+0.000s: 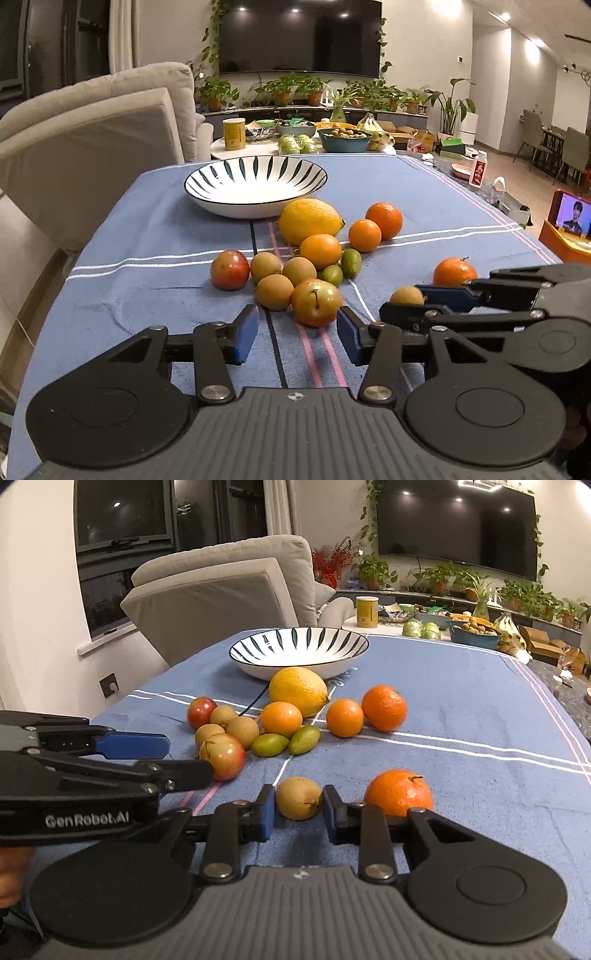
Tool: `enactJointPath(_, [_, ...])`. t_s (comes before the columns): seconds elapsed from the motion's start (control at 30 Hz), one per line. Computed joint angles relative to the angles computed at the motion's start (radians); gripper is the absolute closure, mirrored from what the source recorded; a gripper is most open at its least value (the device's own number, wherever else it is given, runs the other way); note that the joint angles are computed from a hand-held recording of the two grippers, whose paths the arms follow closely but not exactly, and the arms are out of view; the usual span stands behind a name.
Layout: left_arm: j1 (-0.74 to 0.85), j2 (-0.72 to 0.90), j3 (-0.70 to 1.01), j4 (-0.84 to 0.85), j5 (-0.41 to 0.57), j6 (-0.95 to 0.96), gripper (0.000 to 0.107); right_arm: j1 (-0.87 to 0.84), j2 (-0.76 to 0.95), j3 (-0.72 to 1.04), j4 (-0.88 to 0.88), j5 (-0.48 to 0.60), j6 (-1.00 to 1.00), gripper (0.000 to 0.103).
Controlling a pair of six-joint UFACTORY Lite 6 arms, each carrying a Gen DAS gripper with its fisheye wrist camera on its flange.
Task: Organize fruits
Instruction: 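Move the left tool to the red apple while the right tool approaches a brown pear, then close the left tool on the red apple while the right tool grips the brown pear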
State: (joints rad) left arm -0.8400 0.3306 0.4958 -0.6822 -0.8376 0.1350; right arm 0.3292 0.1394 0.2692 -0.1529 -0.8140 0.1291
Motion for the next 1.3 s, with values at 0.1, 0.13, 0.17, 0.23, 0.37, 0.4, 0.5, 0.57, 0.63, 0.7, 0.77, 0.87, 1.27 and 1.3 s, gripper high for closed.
enactJointPath(0.1, [0.003, 0.029, 0.035, 0.005, 0.015, 0.014, 0.062, -0.038, -0.032, -0.018, -0.031, -0.001, 0.028, 0.024])
enactJointPath(0.13, [0.007, 0.039, 0.046, 0.010, 0.020, 0.016, 0.062, -0.050, -0.042, -0.020, -0.045, 0.002, 0.040, 0.024])
enactJointPath(0.17, [0.010, 0.052, 0.062, 0.007, 0.024, 0.022, 0.062, -0.065, -0.060, -0.027, -0.063, 0.005, 0.052, 0.024])
enactJointPath(0.23, [0.016, 0.078, 0.093, 0.001, 0.031, 0.034, 0.062, -0.080, -0.075, -0.028, -0.082, 0.007, 0.063, 0.024])
enactJointPath(0.37, [0.043, 0.101, 0.133, 0.016, 0.062, 0.026, 0.063, -0.079, -0.080, -0.029, -0.088, -0.002, 0.065, 0.024])
enactJointPath(0.4, [0.056, 0.106, 0.142, 0.033, 0.075, 0.013, 0.067, -0.080, -0.073, -0.025, -0.095, -0.006, 0.068, 0.024])
enactJointPath(0.5, [0.078, 0.113, 0.151, 0.074, 0.097, -0.013, 0.075, -0.087, -0.053, -0.016, -0.109, -0.014, 0.074, 0.024])
enactJointPath(0.57, [0.066, 0.106, 0.143, 0.058, 0.092, 0.002, 0.075, -0.094, -0.048, -0.013, -0.120, -0.014, 0.084, 0.024])
enactJointPath(0.63, [0.060, 0.090, 0.124, 0.058, 0.083, 0.000, 0.075, -0.099, -0.046, -0.010, -0.123, -0.013, 0.089, 0.024])
enactJointPath(0.7, [0.048, 0.061, 0.094, 0.058, 0.063, -0.005, 0.075, -0.100, -0.058, -0.017, -0.122, -0.016, 0.091, 0.024])
enactJointPath(0.77, [0.037, 0.029, 0.062, 0.054, 0.040, -0.007, 0.075, -0.095, -0.075, -0.028, -0.116, -0.020, 0.089, 0.024])
enactJointPath(0.87, [0.028, -0.031, 0.010, 0.063, 0.011, -0.019, 0.075, -0.083, -0.108, -0.044, -0.104, -0.020, 0.085, 0.024])
enactJointPath(1.27, [0.107, -0.144, -0.061, 0.215, -0.025, -0.086, 0.075, -0.077, -0.122, 0.023, -0.100, 0.001, 0.085, 0.024])
enactJointPath(1.3, [0.114, -0.145, -0.055, 0.216, -0.018, -0.079, 0.075, -0.079, -0.111, 0.038, -0.106, 0.002, 0.087, 0.024])
